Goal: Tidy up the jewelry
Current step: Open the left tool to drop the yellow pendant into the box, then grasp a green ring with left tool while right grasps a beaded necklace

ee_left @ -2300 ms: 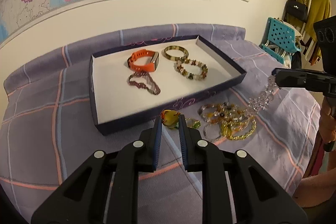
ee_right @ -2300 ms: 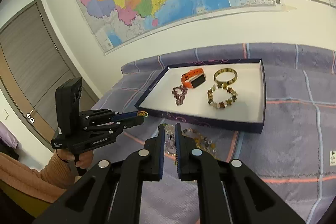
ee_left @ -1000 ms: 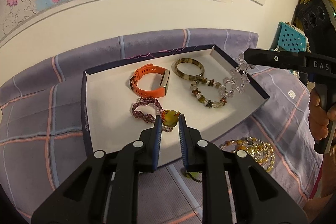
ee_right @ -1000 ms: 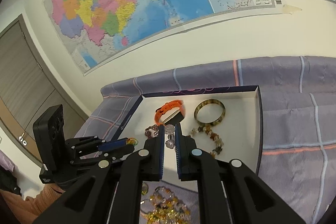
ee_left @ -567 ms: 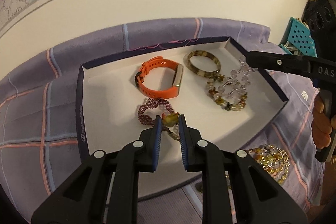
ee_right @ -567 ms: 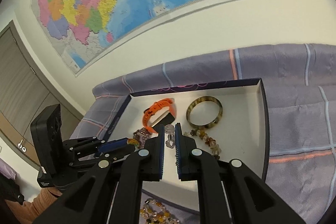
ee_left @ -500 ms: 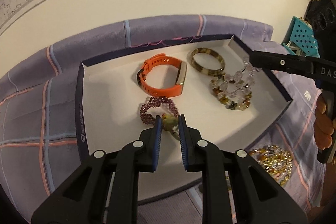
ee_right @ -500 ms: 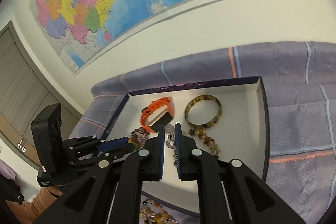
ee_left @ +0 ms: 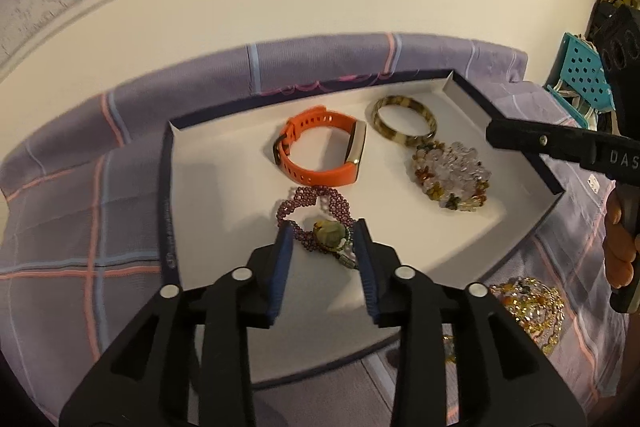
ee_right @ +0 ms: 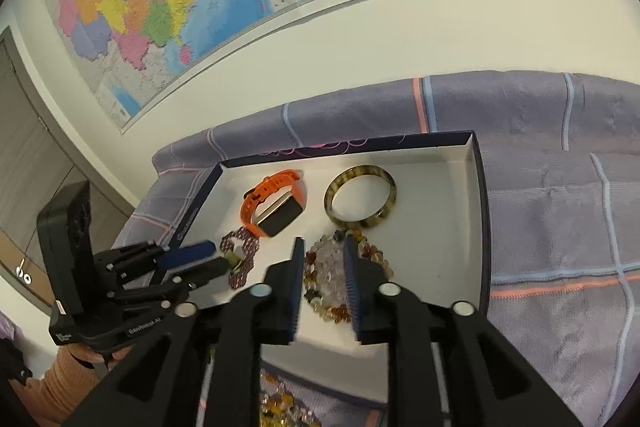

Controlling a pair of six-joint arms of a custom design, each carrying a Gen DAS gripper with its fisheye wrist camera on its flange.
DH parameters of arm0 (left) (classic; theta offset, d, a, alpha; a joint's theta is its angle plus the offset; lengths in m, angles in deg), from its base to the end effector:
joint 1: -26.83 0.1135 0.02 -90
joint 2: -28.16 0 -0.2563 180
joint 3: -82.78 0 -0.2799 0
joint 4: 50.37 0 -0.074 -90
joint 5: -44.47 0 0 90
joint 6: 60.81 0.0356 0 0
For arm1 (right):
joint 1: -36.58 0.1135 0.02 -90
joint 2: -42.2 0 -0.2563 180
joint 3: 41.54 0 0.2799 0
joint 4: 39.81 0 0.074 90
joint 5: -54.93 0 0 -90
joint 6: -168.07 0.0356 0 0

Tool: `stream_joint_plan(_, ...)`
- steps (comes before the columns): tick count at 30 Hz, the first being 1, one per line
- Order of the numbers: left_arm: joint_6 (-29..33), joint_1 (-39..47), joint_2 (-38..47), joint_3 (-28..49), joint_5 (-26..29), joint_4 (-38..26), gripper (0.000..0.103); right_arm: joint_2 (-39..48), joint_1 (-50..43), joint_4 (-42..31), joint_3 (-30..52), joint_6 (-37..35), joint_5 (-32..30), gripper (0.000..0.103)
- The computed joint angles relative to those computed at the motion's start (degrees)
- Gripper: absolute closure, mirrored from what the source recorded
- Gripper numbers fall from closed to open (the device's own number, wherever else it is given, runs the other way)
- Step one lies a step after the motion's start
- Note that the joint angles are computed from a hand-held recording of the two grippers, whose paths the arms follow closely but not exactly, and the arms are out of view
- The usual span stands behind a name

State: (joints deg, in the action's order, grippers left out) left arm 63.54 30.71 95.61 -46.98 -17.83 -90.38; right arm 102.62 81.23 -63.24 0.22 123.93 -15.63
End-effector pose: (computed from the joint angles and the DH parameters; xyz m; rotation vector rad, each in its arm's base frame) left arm 0.2468 0.0001 0.1787 0.8091 2.2997 -0.3322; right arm 0.1780 0.1592 0.1747 0.1983 2.2860 0.4461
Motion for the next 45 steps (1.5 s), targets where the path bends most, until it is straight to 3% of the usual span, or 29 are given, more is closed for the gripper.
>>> stream_joint_plan(4,2.3,2.6,-10.1,-4.3,1.7,-1.2,0.062,-3.3,5.6,-4.2,0.1,0.5,4.1,0.074)
stream_joint_plan(7,7.3,6.9,-15.5,-5.4,7.5,-7.3,0.058,-5.5,12.2,-7.5,0.1,1.8,7.3,0.071)
stream_joint_plan(12,18.0,14.1,-18.9,-5.9,15.1,-18.6,0.056,-3.2,22.0,-12.9,1.0,6.5,11.3,0.068)
stream_joint_plan(17,24.0,17.3,-21.1,-8.6,15.8,-24.0,0.056,2.5,27.6,-14.2,1.4,12.5,12.4,0.068)
stream_joint_plan(30,28.6,21.1,-20.7,-11.5,15.5,-28.0,0.054,12.7,28.7,-10.8,3.1,13.3,14.3,0.068)
stream_joint_plan(33,28.4,20.7,-21.1,-11.8,15.3,-28.1,0.054,13.3,28.8,-11.7,3.4,14.2,15.0,0.082)
stream_joint_plan(36,28.5,20.8,-21.2,-12.0,15.2,-28.5,0.053,12.5,29.1,-11.8,2.7,14.9,15.2,0.091)
stream_joint_plan(45,29.7,21.4,-21.5,-12.1,15.4,-29.9,0.053,3.4,32.1,-11.2,-1.9,19.4,16.3,0.093)
